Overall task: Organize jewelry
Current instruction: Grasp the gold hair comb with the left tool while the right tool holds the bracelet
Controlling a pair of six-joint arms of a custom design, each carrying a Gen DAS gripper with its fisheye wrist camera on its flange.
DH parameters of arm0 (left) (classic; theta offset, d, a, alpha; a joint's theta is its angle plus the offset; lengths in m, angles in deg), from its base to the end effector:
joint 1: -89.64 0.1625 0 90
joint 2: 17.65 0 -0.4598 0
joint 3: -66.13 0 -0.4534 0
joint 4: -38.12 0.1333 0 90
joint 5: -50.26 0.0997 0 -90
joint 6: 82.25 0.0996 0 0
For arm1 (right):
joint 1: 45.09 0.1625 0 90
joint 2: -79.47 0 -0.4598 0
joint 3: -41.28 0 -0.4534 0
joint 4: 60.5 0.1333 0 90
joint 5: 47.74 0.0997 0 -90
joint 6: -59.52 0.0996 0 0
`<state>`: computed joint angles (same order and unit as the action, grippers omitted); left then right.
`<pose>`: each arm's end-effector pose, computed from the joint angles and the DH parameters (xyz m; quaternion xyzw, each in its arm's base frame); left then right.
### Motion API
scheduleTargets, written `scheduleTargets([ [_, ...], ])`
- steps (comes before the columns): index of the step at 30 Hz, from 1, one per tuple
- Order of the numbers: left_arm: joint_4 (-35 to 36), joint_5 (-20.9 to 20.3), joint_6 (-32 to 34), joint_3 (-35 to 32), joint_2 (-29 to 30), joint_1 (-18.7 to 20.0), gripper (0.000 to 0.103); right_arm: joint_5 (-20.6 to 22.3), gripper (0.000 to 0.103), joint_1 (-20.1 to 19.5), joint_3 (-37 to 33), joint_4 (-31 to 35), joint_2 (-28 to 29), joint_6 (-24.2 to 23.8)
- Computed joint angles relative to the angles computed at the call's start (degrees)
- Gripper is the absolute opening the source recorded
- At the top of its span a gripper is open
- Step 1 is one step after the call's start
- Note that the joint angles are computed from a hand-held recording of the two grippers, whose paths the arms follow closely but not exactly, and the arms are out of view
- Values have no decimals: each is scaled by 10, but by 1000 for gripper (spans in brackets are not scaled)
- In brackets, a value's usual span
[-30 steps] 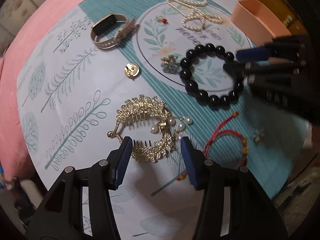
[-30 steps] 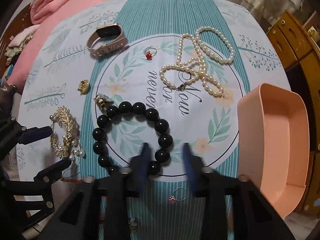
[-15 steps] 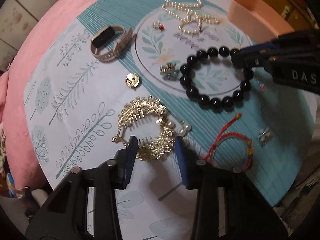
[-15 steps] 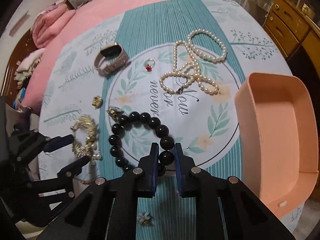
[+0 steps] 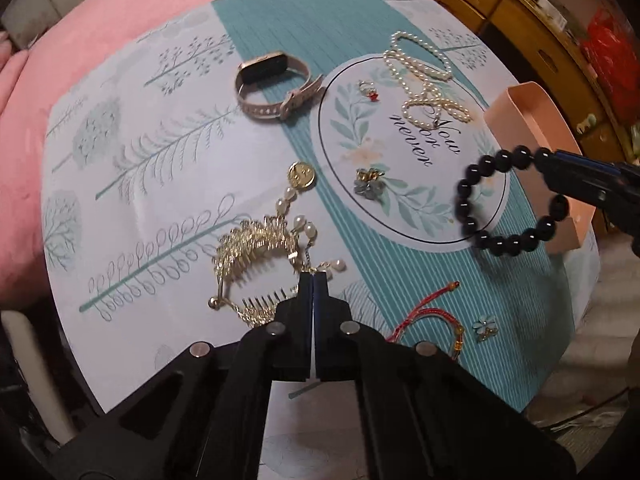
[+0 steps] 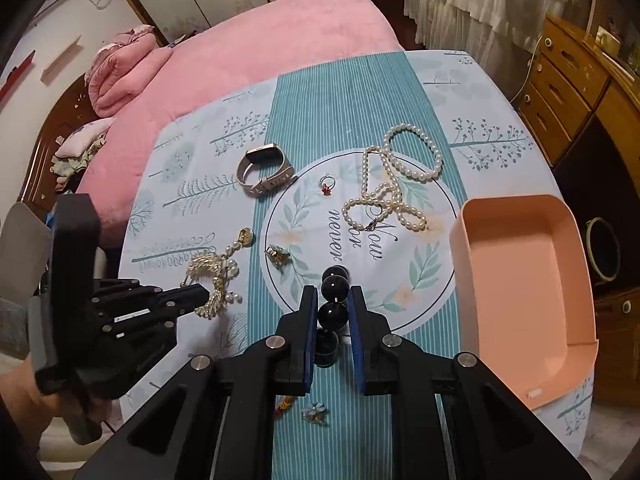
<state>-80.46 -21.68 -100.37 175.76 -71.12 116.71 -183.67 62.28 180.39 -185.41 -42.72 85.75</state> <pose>-0.4335 -0.4059 0.0253 0.4002 0.8725 0.0799 0.2688 0.1500 -0.2727 0.3846 -0.1311 -0.9020 0.2768 0.3044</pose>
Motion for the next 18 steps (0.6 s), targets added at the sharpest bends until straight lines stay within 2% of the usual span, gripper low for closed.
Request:
scheduleTargets([
  [3, 2, -23, -36, 1, -1, 11, 0, 1, 14, 5, 2, 9, -7, 9],
  [10, 5, -35, -77, -5, 4, 18, 0, 6, 14, 3, 12, 22, -26, 18],
  [11, 8, -35, -82, -7, 6, 17, 3, 6, 14, 2, 12, 22, -26, 17],
  [13, 7, -37, -87, -9, 11, 16, 17, 6, 14, 3, 14, 25, -29, 17],
  [14, 1, -37, -89, -9, 13, 16, 34, 5, 14, 4, 15, 26, -30, 18],
  [15, -8, -34, -93, -8, 13, 15, 47, 4, 14, 6, 16, 27, -30, 18],
  [18, -26, -29, -103, -8, 15, 14, 48, 5, 14, 6, 17, 28, -32, 18],
])
